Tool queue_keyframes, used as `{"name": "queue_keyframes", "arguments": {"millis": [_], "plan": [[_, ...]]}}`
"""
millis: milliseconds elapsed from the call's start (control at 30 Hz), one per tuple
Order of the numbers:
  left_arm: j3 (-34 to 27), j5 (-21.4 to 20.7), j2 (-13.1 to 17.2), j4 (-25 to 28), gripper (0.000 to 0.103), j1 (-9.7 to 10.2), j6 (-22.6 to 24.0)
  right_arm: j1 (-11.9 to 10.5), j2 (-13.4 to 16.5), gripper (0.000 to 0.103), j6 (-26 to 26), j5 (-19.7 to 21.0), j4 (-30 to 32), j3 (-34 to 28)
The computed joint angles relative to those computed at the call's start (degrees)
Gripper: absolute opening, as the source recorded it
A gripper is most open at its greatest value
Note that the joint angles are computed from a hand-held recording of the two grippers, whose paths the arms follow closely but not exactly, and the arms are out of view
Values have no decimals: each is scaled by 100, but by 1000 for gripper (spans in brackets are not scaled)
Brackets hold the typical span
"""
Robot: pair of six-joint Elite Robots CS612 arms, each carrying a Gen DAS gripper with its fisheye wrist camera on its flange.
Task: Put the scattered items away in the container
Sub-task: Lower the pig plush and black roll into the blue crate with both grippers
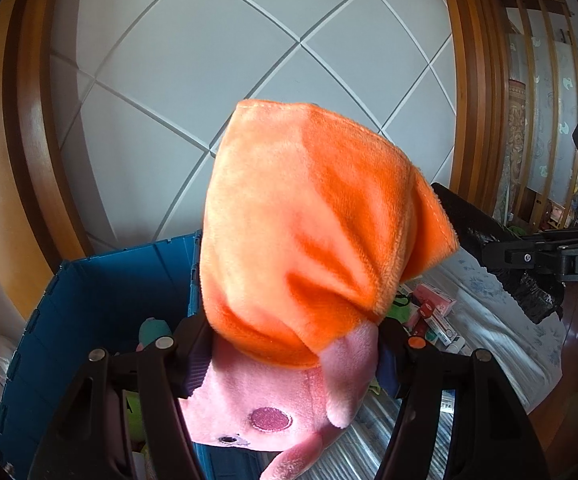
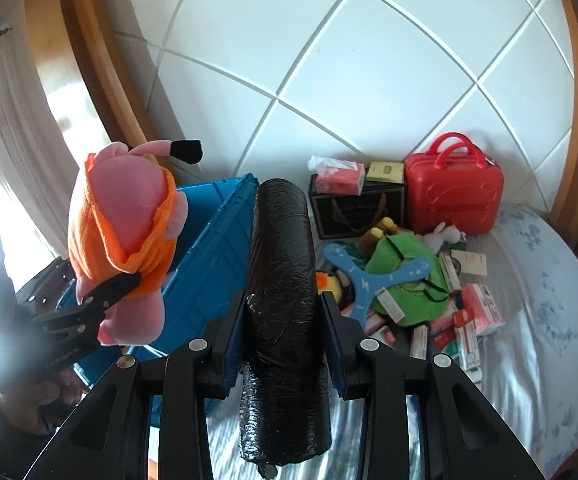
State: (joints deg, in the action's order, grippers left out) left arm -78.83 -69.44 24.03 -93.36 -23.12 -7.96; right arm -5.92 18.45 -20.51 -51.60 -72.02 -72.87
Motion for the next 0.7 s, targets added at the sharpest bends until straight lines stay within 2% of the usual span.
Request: {"name": "queue_keyframes", "arguments": {"millis": [500, 700], "plan": [[-519, -45, 173, 317, 65, 335, -29, 459, -74, 34, 115, -87, -81, 44], [-624, -212, 204, 358, 65, 476, -113, 600, -66, 34, 109, -136, -53, 48]]}}
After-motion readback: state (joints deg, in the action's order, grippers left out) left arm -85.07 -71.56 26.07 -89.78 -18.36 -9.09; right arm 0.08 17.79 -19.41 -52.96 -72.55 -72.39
